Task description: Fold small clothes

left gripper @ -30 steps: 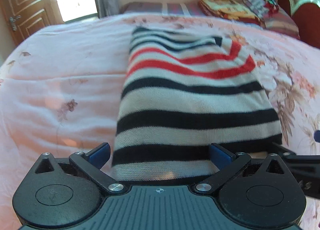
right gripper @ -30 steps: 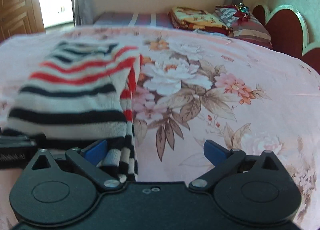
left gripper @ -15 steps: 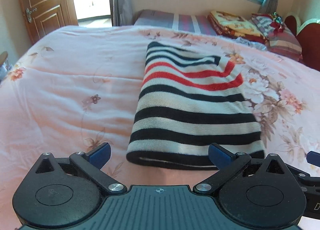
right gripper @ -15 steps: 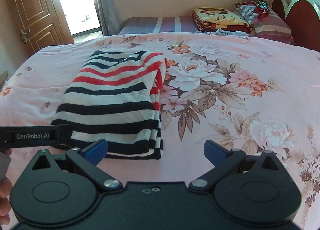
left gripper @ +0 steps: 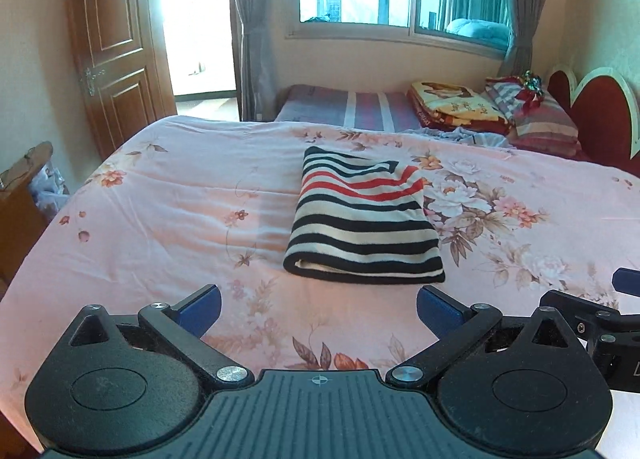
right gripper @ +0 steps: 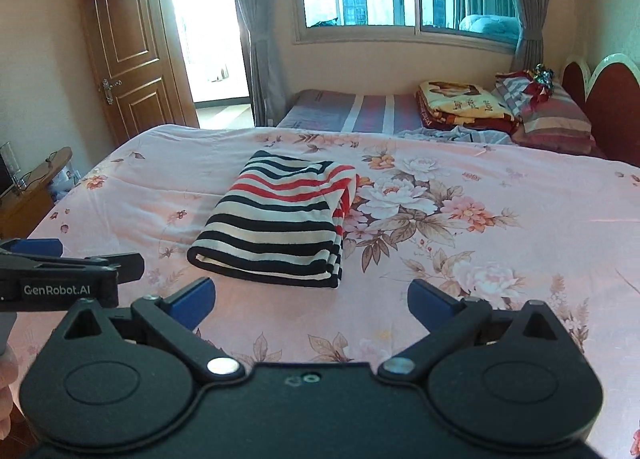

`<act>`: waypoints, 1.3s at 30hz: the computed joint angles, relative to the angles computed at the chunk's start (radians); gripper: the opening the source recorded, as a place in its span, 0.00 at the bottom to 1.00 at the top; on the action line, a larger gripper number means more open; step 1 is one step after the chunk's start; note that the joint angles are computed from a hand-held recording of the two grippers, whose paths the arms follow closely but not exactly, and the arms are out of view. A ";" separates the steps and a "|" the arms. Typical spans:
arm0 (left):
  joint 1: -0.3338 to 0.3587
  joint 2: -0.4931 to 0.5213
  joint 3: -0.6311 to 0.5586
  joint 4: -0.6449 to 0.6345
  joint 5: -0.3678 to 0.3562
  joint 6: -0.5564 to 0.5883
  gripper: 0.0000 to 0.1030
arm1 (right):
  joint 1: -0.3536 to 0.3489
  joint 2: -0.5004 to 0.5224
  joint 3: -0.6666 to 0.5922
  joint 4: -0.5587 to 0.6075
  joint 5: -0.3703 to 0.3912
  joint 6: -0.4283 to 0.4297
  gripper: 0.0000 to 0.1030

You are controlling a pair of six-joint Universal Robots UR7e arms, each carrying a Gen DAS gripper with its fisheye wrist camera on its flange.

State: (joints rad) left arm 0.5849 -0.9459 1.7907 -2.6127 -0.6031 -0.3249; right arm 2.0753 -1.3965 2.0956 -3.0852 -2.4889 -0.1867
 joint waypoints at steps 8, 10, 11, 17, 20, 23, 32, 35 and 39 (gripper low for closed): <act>-0.127 -0.159 0.168 0.117 0.041 -0.193 1.00 | 0.140 -0.083 0.093 -0.028 -0.135 0.063 0.99; -0.155 -0.187 0.195 0.141 0.058 -0.225 1.00 | 0.168 -0.086 0.100 -0.041 -0.161 0.066 0.99; -0.168 -0.199 0.205 0.158 0.065 -0.242 1.00 | 0.185 -0.088 0.104 -0.045 -0.176 0.070 0.99; -0.214 -0.260 0.241 0.228 0.081 -0.316 1.00 | 0.233 -0.079 0.115 -0.075 -0.220 0.054 0.99; -0.231 -0.279 0.252 0.260 0.094 -0.345 1.00 | 0.247 -0.081 0.122 -0.071 -0.225 0.061 0.99; -0.242 -0.288 0.259 0.276 0.108 -0.365 1.00 | 0.257 -0.080 0.127 -0.076 -0.232 0.064 0.99; -0.267 -0.313 0.268 0.327 0.129 -0.419 1.00 | 0.268 -0.078 0.131 -0.065 -0.263 0.068 0.99; -0.272 -0.314 0.267 0.336 0.128 -0.427 1.00 | 0.270 -0.081 0.135 -0.057 -0.269 0.076 0.99; -0.278 -0.315 0.268 0.348 0.130 -0.430 1.00 | 0.269 -0.078 0.137 -0.057 -0.279 0.082 0.99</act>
State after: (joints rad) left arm 0.3064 -1.2608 2.0588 -2.2651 -0.4730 -0.7544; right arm 2.3441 -1.4748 2.2324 -3.1426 -2.7676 -0.1048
